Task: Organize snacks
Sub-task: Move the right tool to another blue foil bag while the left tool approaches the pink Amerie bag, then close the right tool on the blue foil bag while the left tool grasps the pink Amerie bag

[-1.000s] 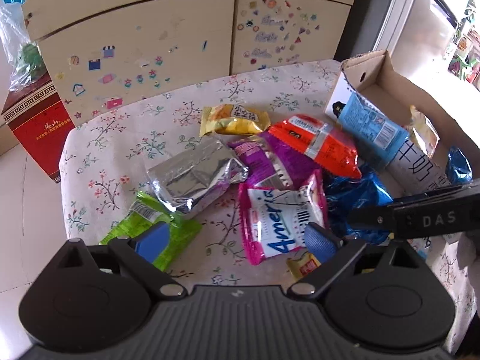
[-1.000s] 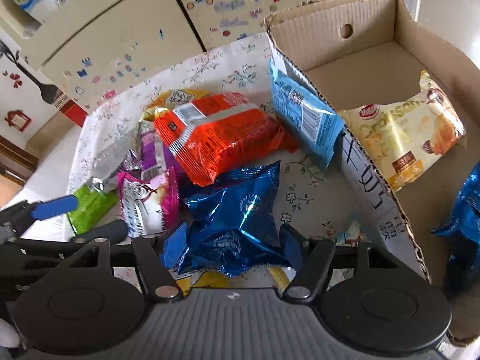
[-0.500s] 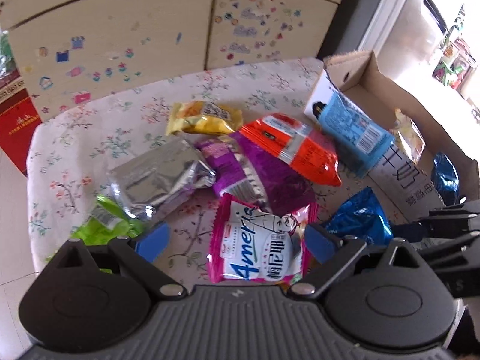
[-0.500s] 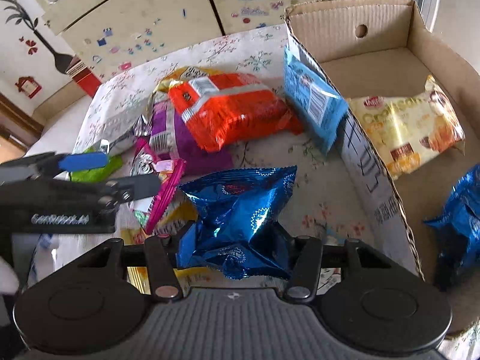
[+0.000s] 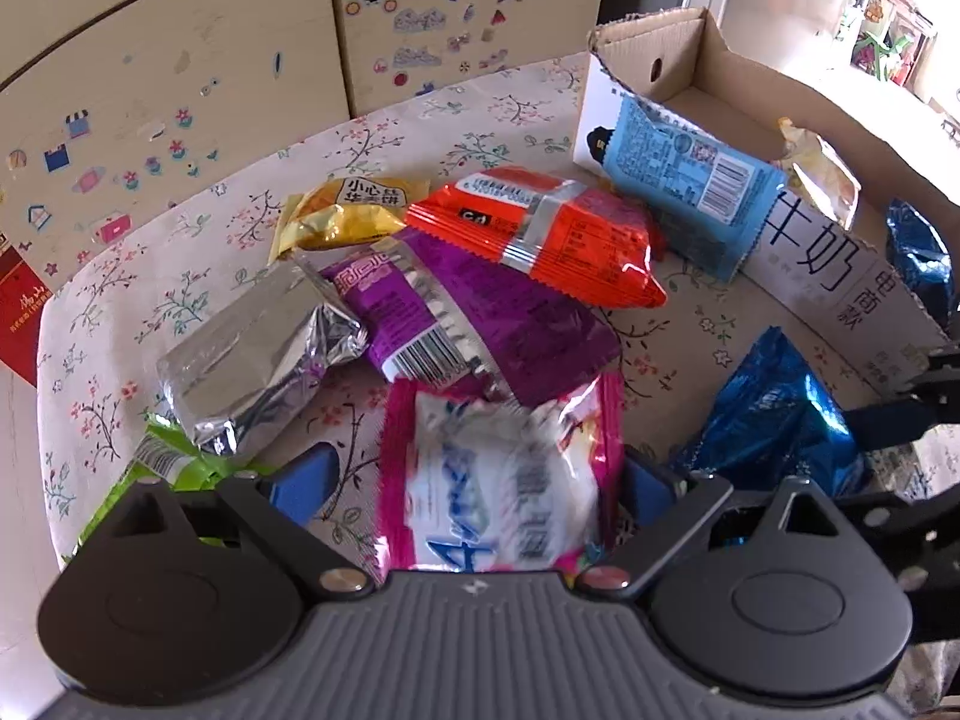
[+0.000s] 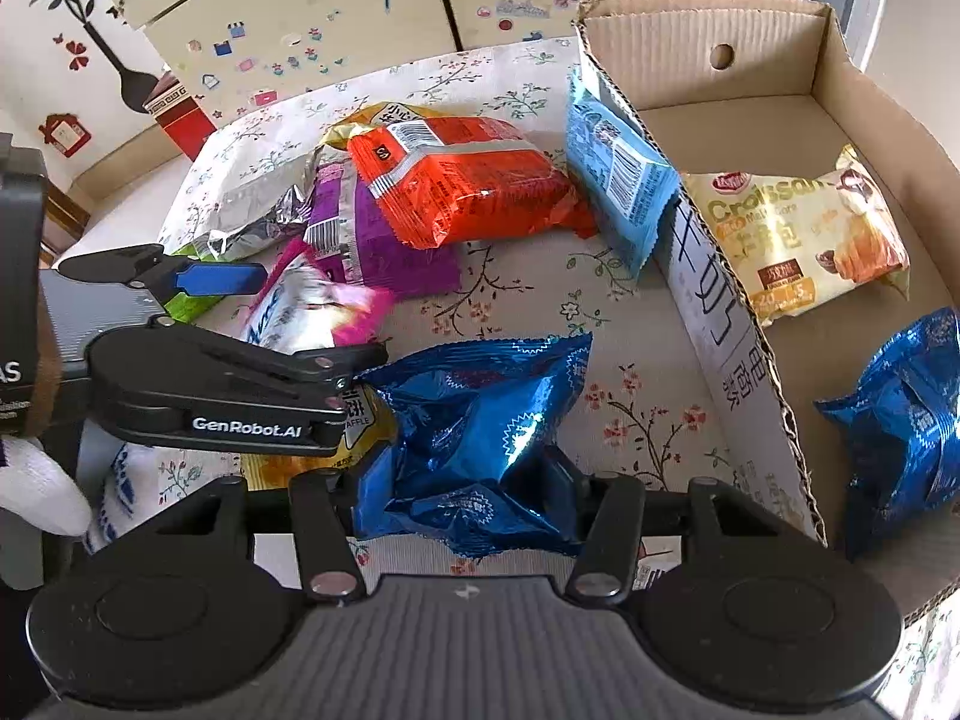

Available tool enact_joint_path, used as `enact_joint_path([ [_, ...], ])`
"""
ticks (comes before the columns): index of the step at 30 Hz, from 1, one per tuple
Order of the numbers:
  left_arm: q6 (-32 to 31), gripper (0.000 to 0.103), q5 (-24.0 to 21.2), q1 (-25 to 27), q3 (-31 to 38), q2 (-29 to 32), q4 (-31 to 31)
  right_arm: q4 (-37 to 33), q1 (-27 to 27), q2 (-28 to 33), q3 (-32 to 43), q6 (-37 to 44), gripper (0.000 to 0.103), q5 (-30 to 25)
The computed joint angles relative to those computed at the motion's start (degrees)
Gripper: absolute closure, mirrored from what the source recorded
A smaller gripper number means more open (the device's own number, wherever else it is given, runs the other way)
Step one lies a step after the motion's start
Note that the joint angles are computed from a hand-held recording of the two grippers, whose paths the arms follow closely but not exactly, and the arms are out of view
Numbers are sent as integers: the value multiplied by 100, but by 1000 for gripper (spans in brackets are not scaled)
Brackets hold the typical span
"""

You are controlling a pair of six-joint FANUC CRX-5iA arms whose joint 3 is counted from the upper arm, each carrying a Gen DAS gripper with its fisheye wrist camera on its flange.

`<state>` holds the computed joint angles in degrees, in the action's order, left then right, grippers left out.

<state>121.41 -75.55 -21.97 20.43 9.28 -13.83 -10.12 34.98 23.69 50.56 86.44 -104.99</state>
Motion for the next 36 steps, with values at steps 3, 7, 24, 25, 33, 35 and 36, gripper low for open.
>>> enact_joint_path([
  [3, -6, 7, -13, -27, 27, 16, -71, -47, -36, 7, 19, -50, 42, -31],
  [7, -86, 10, -76, -67, 69, 69, -127, -28, -18, 8, 2, -54, 41, -22],
  [24, -160, 45, 339, -99, -260, -247, 34, 80, 88, -187, -296, 275, 47, 351],
  [25, -139, 45, 344, -100, -279, -272, 20, 62, 75, -193, -287, 277, 47, 374],
  [33, 1, 46, 206, -228, -209, -355, -329, 56, 105, -365, -451, 521, 47, 630],
  [35, 54, 46, 223, -239, -200, -385, -388, 76, 129, -397, -481, 566, 47, 711],
  [36, 85, 46, 212, -255, -183, -392, -433, 85, 136, -407, -488, 582, 47, 744],
])
